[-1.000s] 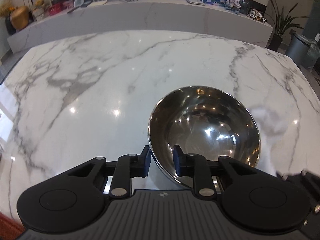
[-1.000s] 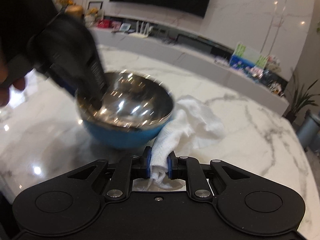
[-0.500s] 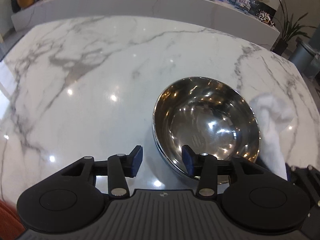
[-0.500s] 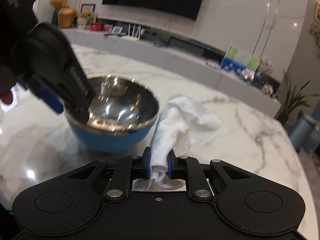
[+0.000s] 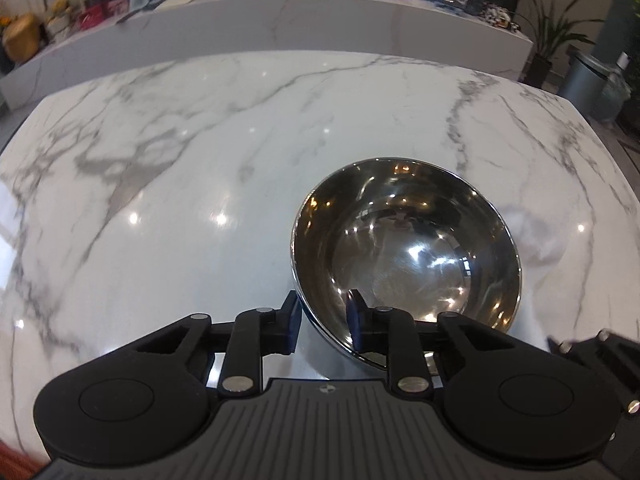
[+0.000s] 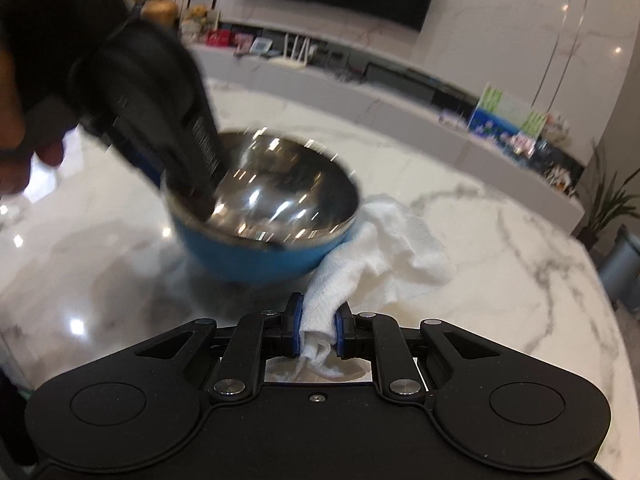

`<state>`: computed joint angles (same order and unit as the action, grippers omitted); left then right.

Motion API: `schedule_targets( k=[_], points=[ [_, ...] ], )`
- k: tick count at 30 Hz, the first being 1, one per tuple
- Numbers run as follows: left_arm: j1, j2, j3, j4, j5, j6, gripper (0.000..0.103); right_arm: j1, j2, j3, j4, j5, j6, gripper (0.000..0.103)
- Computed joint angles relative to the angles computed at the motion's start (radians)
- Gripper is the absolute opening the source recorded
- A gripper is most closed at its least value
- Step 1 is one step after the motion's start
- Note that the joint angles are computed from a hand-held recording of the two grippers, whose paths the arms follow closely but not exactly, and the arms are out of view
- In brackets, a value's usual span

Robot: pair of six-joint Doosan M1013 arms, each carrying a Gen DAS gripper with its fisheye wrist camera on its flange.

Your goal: Clean bowl

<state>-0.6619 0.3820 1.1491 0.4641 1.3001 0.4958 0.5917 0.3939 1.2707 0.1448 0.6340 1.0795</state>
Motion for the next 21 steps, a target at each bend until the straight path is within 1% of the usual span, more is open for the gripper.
schedule_targets(
  k=[3,6,7,8,10,12,13,15,17,18,19,20,21],
  points=[
    [0.002,0.001,0.003,-0.005,-0.011,0.005,0.021,0.004,-0.004,0.006,-0.011,0.011,0.004,0.014],
    [0.0,-0.005,0.01,-0.006,-0.012,-0.041,0.022,0.006,-0.006,0.011,-0.048,-0.006,0.048,0.014],
    [0.0,-0.007,0.011,-0.01,-0.011,-0.052,0.026,0.006,-0.008,0.015,-0.062,-0.021,0.067,0.014],
    [0.0,-0.009,0.011,-0.018,-0.009,-0.07,0.032,0.006,-0.012,0.02,-0.071,-0.038,0.084,0.014],
    [0.003,-0.016,0.016,-0.039,-0.012,-0.102,0.04,0.005,-0.018,0.032,-0.085,-0.081,0.11,0.014],
    [0.007,-0.026,0.025,-0.068,-0.018,-0.147,0.042,0.004,-0.03,0.052,-0.093,-0.141,0.119,0.014],
    [0.009,-0.029,0.028,-0.081,-0.02,-0.165,0.042,0.003,-0.035,0.061,-0.09,-0.167,0.117,0.014],
    [0.012,-0.031,0.028,-0.096,-0.016,-0.173,0.042,-0.002,-0.042,0.072,-0.024,-0.2,0.046,0.014],
    [0.015,-0.032,0.027,-0.11,-0.011,-0.172,0.041,-0.003,-0.044,0.076,0.009,-0.2,-0.003,0.014],
    [0.015,-0.032,0.026,-0.114,-0.011,-0.163,0.039,-0.002,-0.044,0.076,0.02,-0.195,-0.018,0.014],
    [0.015,-0.031,0.026,-0.115,-0.01,-0.15,0.03,-0.001,-0.043,0.075,0.028,-0.186,-0.03,0.014],
    [0.013,-0.027,0.022,-0.107,-0.007,-0.128,0.027,-0.001,-0.043,0.073,0.037,-0.177,-0.041,0.014],
    [0.01,-0.024,0.019,-0.098,-0.003,-0.109,0.027,0.0,-0.042,0.072,0.041,-0.169,-0.05,0.014]
  ],
)
